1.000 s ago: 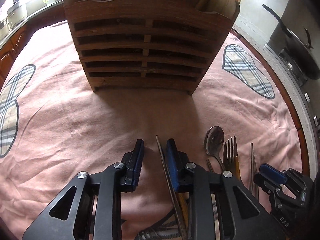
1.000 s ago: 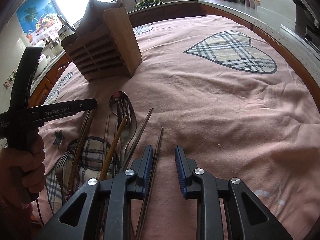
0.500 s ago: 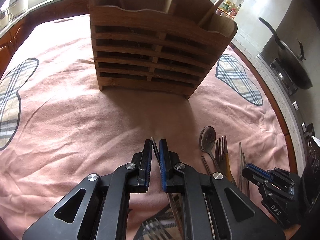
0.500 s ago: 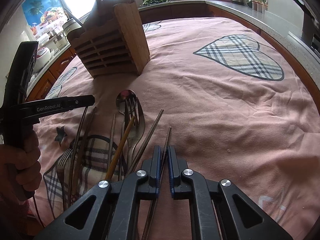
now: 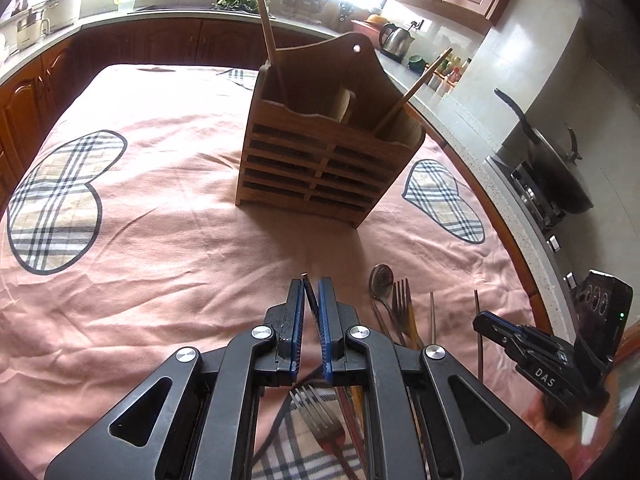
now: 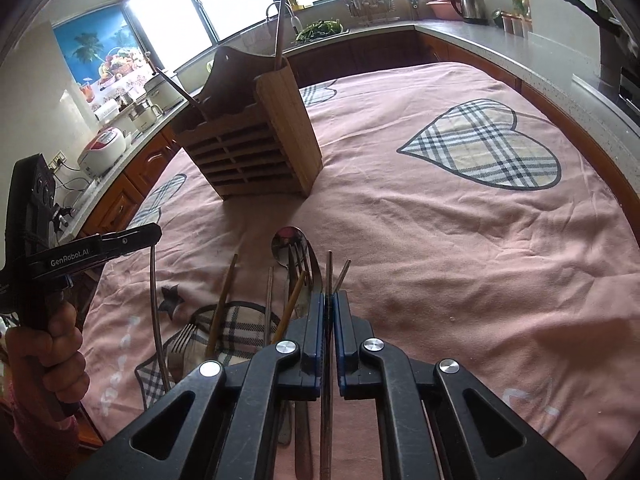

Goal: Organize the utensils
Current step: 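Lift the right tool's chopstick toward the wooden holder while the left tool carries its chopstick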

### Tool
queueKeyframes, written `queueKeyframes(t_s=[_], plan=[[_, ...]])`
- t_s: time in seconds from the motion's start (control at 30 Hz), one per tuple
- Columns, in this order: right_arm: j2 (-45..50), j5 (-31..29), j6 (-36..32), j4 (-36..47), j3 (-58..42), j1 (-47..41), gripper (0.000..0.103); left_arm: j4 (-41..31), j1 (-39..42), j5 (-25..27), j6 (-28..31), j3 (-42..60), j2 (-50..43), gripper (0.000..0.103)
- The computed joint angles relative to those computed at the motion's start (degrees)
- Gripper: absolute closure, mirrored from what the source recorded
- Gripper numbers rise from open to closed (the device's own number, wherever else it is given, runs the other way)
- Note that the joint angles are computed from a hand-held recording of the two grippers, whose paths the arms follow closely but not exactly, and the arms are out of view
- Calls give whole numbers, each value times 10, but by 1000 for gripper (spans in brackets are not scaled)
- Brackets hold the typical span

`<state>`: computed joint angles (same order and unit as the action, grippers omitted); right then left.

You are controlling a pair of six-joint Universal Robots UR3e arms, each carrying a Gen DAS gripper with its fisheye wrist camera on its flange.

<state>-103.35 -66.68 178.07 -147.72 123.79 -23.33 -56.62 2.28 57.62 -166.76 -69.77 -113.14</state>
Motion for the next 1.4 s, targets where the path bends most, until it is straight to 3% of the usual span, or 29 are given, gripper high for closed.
queueKeyframes(t_s=[0.43,0.77,1.4], plan=[[-106,59,-3,29,6,-44,99,26,51,-61,15,-130,148,98],[-172,85,-11,59,1,-68,99,31,83,-99,23,-172,212,99],[-151,93,30,-8,-49,-63,99,127,135,-166,-38,-192,237,100]])
